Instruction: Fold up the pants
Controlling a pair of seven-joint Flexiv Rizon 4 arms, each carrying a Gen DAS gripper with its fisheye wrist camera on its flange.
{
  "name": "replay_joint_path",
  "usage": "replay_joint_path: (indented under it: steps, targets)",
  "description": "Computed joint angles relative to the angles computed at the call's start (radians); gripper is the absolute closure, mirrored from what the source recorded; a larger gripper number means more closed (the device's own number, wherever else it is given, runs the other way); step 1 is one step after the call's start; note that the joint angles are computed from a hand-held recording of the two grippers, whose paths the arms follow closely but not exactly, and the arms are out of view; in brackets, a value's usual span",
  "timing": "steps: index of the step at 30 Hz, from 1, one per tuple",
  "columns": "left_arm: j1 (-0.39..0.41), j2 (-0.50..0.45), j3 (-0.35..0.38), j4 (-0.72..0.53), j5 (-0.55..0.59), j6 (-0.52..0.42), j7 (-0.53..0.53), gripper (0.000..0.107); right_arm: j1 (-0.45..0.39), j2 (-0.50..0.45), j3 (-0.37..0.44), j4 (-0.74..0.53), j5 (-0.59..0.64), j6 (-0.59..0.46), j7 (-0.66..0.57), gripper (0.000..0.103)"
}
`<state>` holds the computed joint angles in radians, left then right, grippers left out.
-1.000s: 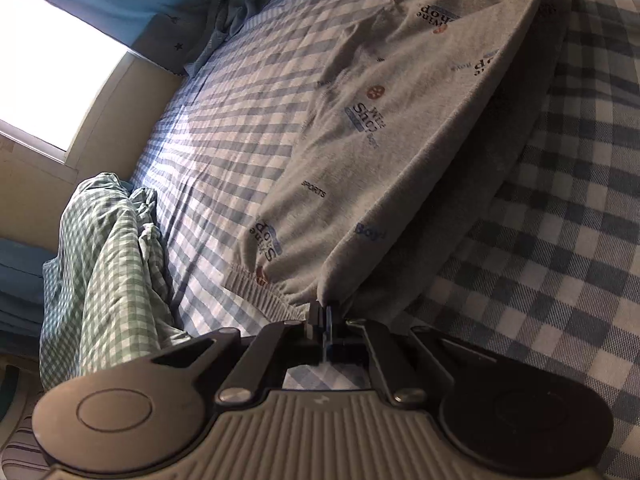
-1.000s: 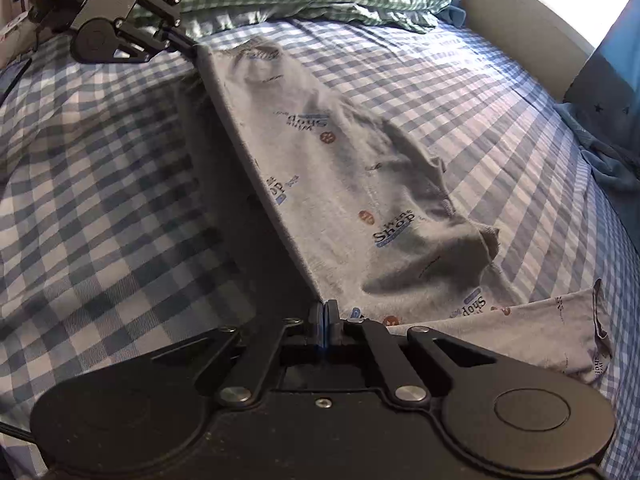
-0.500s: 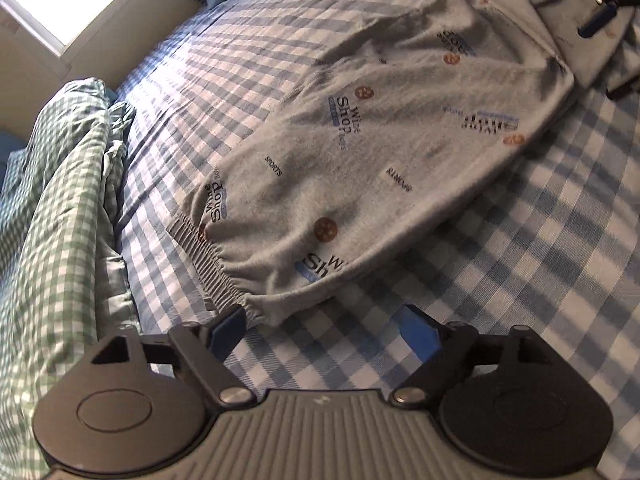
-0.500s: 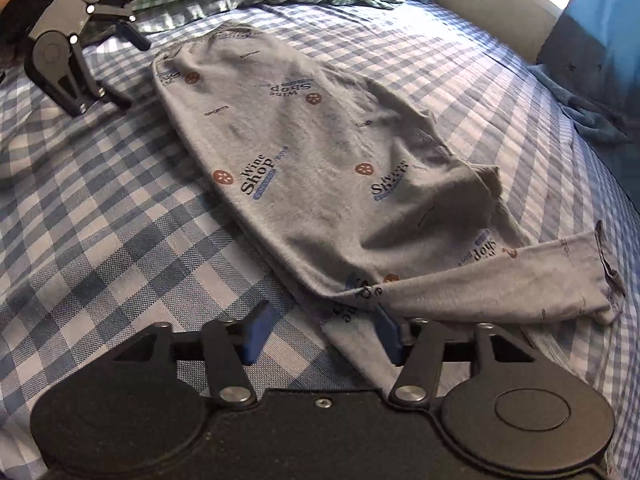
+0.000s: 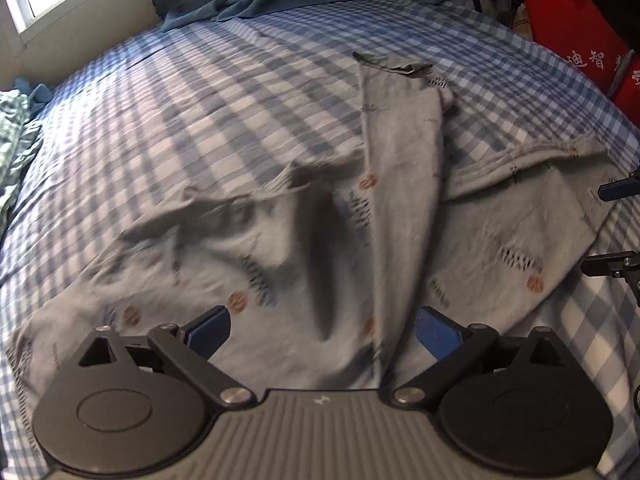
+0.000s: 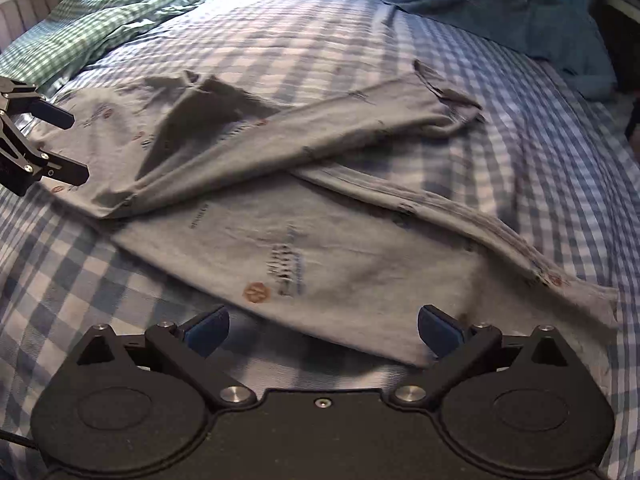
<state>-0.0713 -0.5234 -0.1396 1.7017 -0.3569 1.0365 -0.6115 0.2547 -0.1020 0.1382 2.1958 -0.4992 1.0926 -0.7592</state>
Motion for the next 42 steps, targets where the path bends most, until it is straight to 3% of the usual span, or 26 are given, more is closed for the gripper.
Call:
replay_joint_path:
  steps: [7, 10, 15, 17, 21, 24, 27, 30, 33, 36, 38, 42]
  targets:
    - [-0.124, -0.163, 0.044, -0.233, 0.084, -0.062, -0.247, 0.006, -0.135, -0.074, -0.057, -0.123, 0.209, 0.025, -0.408, 0.001]
    - [-0.134, -0.204, 0.060, -0.301, 0.096, -0.128, -0.357, 0.011, -0.169, -0.177, -0.090, -0.234, 0.205, 0.065, -0.531, 0.001]
    - [-0.130, -0.224, 0.067, -0.330, 0.110, -0.192, -0.505, 0.022, -0.209, -0.428, -0.112, -0.501, 0.194, 0.154, -0.690, 0.004]
    - [-0.128, -0.223, 0.066, -0.330, 0.117, -0.204, -0.535, 0.030, -0.217, -0.512, -0.108, -0.605, 0.188, 0.139, -0.755, 0.005]
    - [-0.129, -0.223, 0.067, -0.335, 0.144, -0.211, -0.567, 0.036, -0.221, -0.648, -0.116, -0.779, 0.164, 0.099, -0.886, 0.006]
    - [-0.130, -0.221, 0.066, -0.339, 0.168, -0.213, -0.559, 0.036, -0.216, -0.720, -0.163, -0.880, 0.163, 0.112, -0.892, 0.007]
    - [-0.128, -0.215, 0.064, -0.335, 0.181, -0.215, -0.545, 0.036, -0.197, -0.779, -0.261, -0.991, 0.164, 0.097, -0.756, 0.007]
    - [-0.128, -0.215, 0.068, -0.337, 0.185, -0.218, -0.551, 0.038, -0.208, -0.813, -0.297, -1.074, 0.148, 0.055, -0.669, 0.007]
    - [-0.120, -0.214, 0.068, -0.339, 0.177, -0.224, -0.567, 0.038, -0.255, -0.805, -0.198, -1.118, 0.190, -0.005, -0.703, 0.007]
    - [-0.108, -0.216, 0.066, -0.344, 0.158, -0.231, -0.592, 0.038, -0.312, -0.810, -0.011, -1.222, 0.330, -0.181, -0.836, 0.004]
    - [-0.103, -0.225, 0.064, -0.357, 0.151, -0.237, -0.605, 0.039, -0.318, -0.841, 0.064, -1.321, 0.422, -0.308, -0.877, 0.004]
    - [-0.099, -0.241, 0.058, -0.383, 0.147, -0.234, -0.603, 0.049, -0.261, -0.949, 0.076, -1.563, 0.502, -0.533, -0.824, 0.007]
